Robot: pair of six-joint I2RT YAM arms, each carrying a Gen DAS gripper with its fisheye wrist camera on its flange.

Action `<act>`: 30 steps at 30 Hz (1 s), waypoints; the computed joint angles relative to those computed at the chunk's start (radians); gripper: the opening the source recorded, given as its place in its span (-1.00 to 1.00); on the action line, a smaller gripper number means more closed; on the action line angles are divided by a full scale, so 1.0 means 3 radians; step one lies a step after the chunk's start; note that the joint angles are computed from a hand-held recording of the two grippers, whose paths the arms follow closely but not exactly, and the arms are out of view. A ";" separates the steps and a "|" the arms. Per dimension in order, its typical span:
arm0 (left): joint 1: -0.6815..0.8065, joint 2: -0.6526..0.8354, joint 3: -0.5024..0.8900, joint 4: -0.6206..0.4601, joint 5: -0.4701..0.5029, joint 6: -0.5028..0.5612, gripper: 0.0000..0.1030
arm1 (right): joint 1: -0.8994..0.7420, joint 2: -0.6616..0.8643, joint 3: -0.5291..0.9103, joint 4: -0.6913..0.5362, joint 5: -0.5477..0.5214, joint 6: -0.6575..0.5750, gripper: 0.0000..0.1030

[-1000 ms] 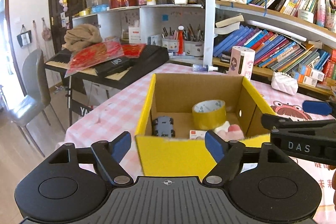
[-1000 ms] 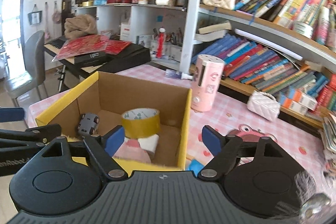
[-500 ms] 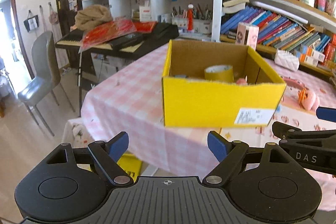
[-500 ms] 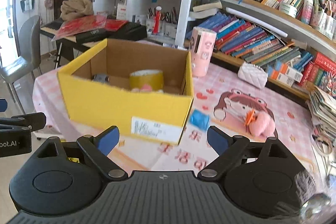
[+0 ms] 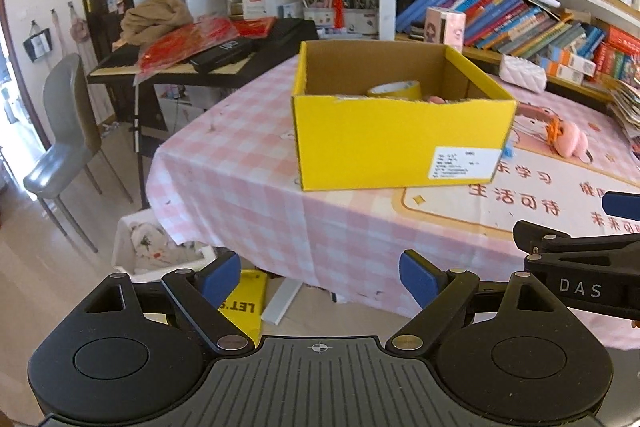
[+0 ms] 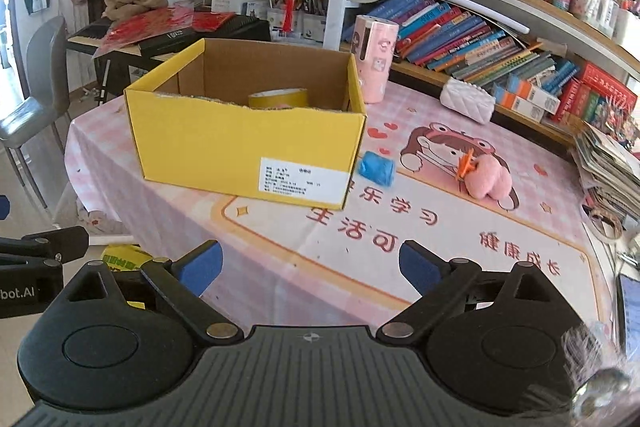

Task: Organize objects
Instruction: 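Lift both grippers out of the box and move back toward the mat, then move the left gripper to the blue cloth while the right gripper approaches the pink plush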

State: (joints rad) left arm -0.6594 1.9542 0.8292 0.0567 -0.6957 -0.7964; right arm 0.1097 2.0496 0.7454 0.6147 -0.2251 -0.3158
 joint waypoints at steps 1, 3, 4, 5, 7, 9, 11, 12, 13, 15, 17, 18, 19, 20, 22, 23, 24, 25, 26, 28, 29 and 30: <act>-0.0007 0.0007 -0.0001 0.0015 0.0022 0.0018 0.72 | -0.0015 -0.0007 -0.0019 0.0002 0.0010 0.0000 0.86; -0.0020 0.0034 0.0015 0.0040 0.0063 0.0048 0.73 | -0.0040 -0.0020 -0.0069 0.0019 0.0036 0.0001 0.87; -0.0030 0.0053 0.0032 0.0048 0.0086 0.0059 0.73 | -0.0055 -0.0022 -0.0087 0.0024 0.0053 0.0001 0.87; -0.0037 0.0072 0.0046 0.0064 0.0112 0.0078 0.73 | -0.0069 -0.0026 -0.0103 0.0028 0.0069 0.0001 0.87; -0.0045 0.0115 0.0088 0.0100 0.0167 0.0143 0.73 | -0.0108 -0.0029 -0.0140 0.0046 0.0106 0.0001 0.87; -0.0053 0.0158 0.0142 0.0134 0.0222 0.0234 0.73 | -0.0150 -0.0032 -0.0167 0.0063 0.0141 0.0020 0.87; -0.0063 0.0191 0.0179 0.0177 0.0259 0.0321 0.73 | -0.0204 -0.0032 -0.0165 0.0056 0.0175 0.0052 0.87; -0.0066 0.0209 0.0206 0.0196 0.0281 0.0370 0.73 | -0.0230 -0.0036 -0.0162 0.0046 0.0191 0.0070 0.87; -0.0068 0.0225 0.0231 0.0211 0.0304 0.0413 0.73 | -0.0258 -0.0030 -0.0151 0.0034 0.0208 0.0087 0.87; -0.0069 0.0278 0.0299 0.0237 0.0353 0.0494 0.73 | -0.0306 -0.0023 -0.0141 0.0024 0.0233 0.0112 0.88; -0.0059 0.0324 0.0361 0.0247 0.0401 0.0561 0.73 | -0.0342 -0.0010 -0.0120 0.0014 0.0258 0.0133 0.88; -0.0056 0.0346 0.0398 0.0242 0.0417 0.0584 0.73 | -0.0358 -0.0003 -0.0108 0.0007 0.0265 0.0138 0.88; -0.0051 0.0371 0.0435 0.0241 0.0436 0.0607 0.73 | -0.0373 0.0007 -0.0090 -0.0004 0.0274 0.0143 0.88; -0.0045 0.0395 0.0468 0.0241 0.0451 0.0626 0.73 | -0.0389 0.0019 -0.0064 -0.0021 0.0276 0.0142 0.88; -0.0028 0.0448 0.0551 0.0230 0.0486 0.0668 0.73 | -0.0419 0.0045 -0.0023 -0.0038 0.0284 0.0141 0.88; -0.0022 0.0483 0.0608 0.0217 0.0501 0.0688 0.73 | -0.0433 0.0060 0.0007 -0.0054 0.0285 0.0138 0.88; -0.0015 0.0511 0.0653 0.0212 0.0514 0.0708 0.73 | -0.0448 0.0081 0.0037 -0.0065 0.0285 0.0135 0.88; -0.0010 0.0536 0.0699 0.0199 0.0524 0.0723 0.73 | -0.0464 0.0097 0.0067 -0.0080 0.0286 0.0131 0.88; -0.0004 0.0572 0.0760 0.0182 0.0534 0.0737 0.73 | -0.0484 0.0122 0.0105 -0.0096 0.0281 0.0123 0.88; 0.0009 0.0641 0.0883 0.0150 0.0549 0.0762 0.73 | -0.0516 0.0169 0.0201 -0.0154 0.0272 0.0104 0.88; 0.0017 0.0687 0.0964 0.0130 0.0561 0.0778 0.73 | -0.0532 0.0197 0.0258 -0.0187 0.0264 0.0090 0.88; 0.0024 0.0733 0.1048 0.0100 0.0573 0.0798 0.73 | -0.0550 0.0225 0.0315 -0.0214 0.0254 0.0075 0.88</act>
